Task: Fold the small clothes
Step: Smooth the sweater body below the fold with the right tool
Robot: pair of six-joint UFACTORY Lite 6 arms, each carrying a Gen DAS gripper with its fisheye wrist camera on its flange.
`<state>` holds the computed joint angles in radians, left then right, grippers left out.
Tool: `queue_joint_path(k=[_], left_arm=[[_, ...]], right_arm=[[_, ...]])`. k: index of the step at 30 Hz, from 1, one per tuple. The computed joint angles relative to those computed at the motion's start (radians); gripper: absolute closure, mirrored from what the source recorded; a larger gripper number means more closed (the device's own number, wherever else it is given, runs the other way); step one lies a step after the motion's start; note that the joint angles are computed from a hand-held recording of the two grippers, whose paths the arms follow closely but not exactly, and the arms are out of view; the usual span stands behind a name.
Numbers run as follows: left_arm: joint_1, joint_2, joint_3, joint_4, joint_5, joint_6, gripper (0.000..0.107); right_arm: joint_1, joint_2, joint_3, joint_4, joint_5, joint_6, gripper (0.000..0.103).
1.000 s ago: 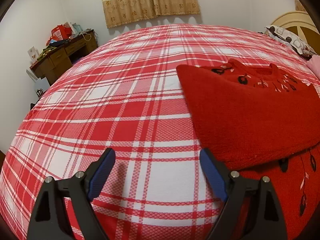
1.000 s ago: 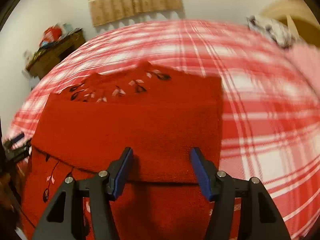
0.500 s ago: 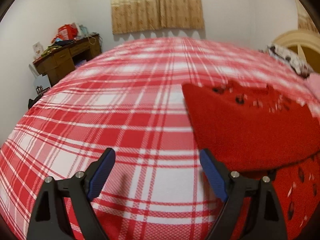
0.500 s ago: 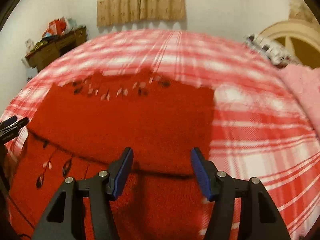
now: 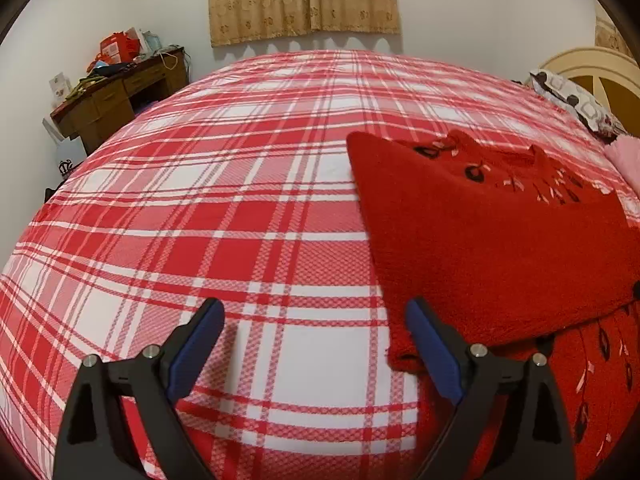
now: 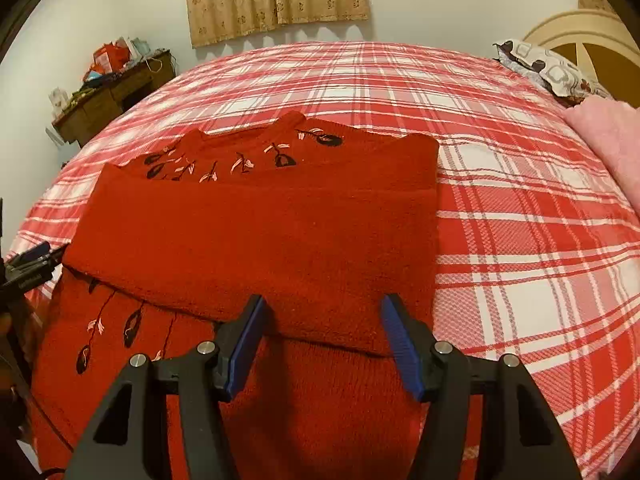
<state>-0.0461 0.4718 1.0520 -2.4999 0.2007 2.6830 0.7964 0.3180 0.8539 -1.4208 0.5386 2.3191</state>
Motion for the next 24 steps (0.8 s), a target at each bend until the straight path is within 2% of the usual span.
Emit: queue_joint_path(k=[2, 5, 24], left_arm=[[0.012, -0.044, -0.047, 0.013, 0.026, -0.013, 0.013], [0.046, -0.122, -0.116, 0.165, 0.066, -0.161, 0.013], [0.110, -0.464, -0.419, 0.532, 0.151, -0.420, 0.013]], right_arm=[[0.008, -0.036, -0.030, -0.037, 0.003, 0.068, 0.042], [0.036, -0.090, -0.071, -0.047, 0.043, 0.121, 0.042], [0.302, -0.114, -0.057, 0.173, 0.146, 0.066, 0.040]])
